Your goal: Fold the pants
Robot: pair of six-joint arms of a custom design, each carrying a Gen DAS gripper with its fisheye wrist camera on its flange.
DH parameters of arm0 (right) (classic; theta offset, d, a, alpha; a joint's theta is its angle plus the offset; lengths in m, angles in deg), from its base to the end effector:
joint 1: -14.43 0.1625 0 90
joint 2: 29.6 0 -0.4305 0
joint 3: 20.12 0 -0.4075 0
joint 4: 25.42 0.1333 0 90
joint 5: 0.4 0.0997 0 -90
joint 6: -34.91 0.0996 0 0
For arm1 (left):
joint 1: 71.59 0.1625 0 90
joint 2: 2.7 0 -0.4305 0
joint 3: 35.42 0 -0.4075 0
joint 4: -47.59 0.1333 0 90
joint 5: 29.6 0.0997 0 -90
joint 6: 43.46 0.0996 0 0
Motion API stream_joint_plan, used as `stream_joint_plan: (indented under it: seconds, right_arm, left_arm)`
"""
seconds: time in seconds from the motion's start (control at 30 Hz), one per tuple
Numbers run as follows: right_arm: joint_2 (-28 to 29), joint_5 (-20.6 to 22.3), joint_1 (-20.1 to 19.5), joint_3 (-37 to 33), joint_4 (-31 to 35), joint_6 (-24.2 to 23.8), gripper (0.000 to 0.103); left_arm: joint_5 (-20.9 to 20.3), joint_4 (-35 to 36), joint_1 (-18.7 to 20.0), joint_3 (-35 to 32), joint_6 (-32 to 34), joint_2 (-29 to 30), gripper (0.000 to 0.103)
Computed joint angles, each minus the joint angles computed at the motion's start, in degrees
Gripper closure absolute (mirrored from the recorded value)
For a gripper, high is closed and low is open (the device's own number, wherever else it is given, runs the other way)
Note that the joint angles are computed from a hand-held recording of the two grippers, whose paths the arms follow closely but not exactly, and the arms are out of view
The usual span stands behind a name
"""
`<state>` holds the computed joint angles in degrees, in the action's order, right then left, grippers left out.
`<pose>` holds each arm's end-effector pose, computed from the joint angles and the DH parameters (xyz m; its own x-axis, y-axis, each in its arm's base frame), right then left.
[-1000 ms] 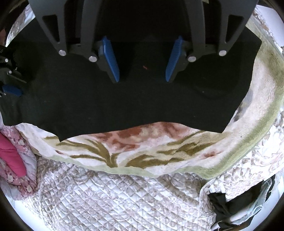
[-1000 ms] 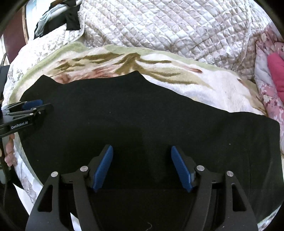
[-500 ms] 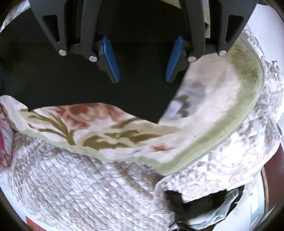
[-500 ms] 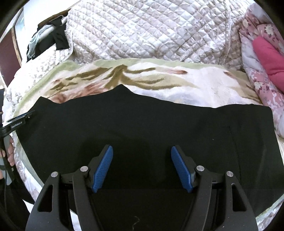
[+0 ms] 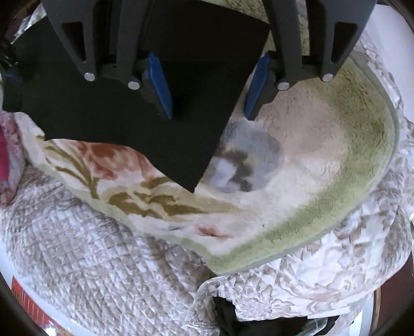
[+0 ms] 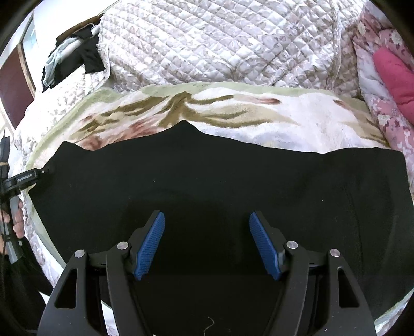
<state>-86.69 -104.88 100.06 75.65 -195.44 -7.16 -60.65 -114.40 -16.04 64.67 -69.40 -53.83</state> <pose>0.0555 -0.6968 0.2627 -0.7456 -0.3246 0.5819 -0.5960 0.7155 -0.3645 -0.1872 -0.6593 0.1820 -0.7807 -0.3181 -0.5379 0.1992 0.6892 -0.6967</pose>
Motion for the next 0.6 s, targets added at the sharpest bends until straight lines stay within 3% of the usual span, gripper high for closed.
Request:
stream_joint_plan:
  seconds: [0.2,0.33,0.5,0.53,0.6]
  right_arm:
    - [0.16,0.15,0.14,0.02,0.15,-0.19,0.035]
    - [0.28,0.63,0.23,-0.2,0.98,0.22,0.035]
    - [0.31,0.84,0.35,-0.14,1.35,0.01,0.035]
    - [0.3,0.91,0.35,-0.15,1.42,0.17,0.035]
    - [0.27,1.11,0.33,-0.09,1.4,0.5,0.035]
  left_arm:
    - [-6.54,-6.69,0.35,3.52,1.94,-2.46,0.044]
    - [-3.77,-3.25,0.64,1.55,2.81,-1.26,0.044]
    - [-4.03,-1.85,0.76,0.73,2.55,-0.9,0.042]
    - [-4.49,-2.71,0.63,1.19,2.83,-1.23,0.044]
    - [-5.9,-5.64,0.46,2.14,4.13,-1.8,0.058]
